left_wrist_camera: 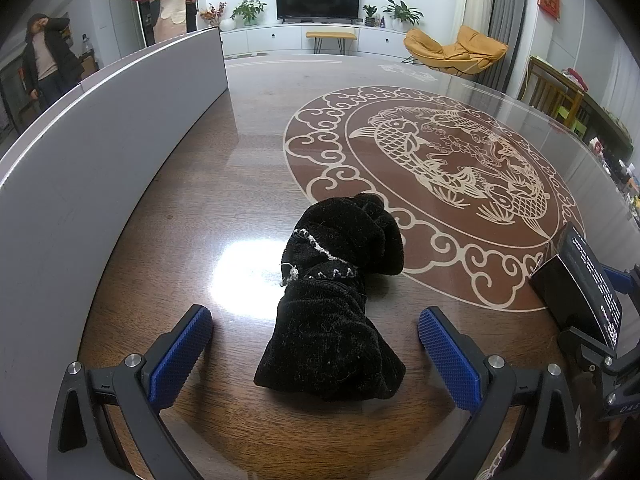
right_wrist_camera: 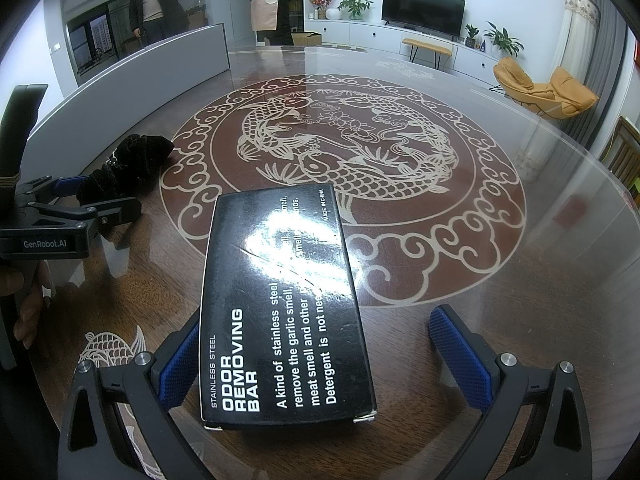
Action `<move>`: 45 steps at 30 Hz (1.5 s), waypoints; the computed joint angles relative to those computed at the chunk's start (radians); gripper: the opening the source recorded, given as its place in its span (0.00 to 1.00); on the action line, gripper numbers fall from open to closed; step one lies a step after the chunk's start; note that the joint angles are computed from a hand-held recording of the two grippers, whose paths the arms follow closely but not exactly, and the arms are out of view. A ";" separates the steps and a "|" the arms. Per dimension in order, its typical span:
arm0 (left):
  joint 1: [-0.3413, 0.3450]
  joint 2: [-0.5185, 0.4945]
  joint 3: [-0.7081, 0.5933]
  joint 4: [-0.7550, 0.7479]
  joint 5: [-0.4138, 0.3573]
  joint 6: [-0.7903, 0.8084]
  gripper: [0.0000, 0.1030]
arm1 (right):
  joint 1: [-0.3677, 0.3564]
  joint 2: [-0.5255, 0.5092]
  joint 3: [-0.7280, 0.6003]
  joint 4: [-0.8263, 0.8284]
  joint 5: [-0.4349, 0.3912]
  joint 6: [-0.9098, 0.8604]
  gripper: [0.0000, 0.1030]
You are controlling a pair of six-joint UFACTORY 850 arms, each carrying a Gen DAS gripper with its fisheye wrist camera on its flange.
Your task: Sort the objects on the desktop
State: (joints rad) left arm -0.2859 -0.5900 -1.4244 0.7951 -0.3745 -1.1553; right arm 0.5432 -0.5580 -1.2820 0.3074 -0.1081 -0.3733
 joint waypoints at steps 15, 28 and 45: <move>0.002 0.001 0.002 -0.002 0.006 0.002 1.00 | 0.000 0.000 -0.001 -0.001 0.000 0.001 1.00; 0.003 0.021 0.028 0.030 0.013 -0.064 1.00 | 0.000 -0.001 -0.001 0.003 0.000 -0.003 1.00; 0.014 -0.006 -0.035 -0.275 -0.062 0.294 1.00 | 0.007 0.012 0.007 -0.042 -0.017 0.042 1.00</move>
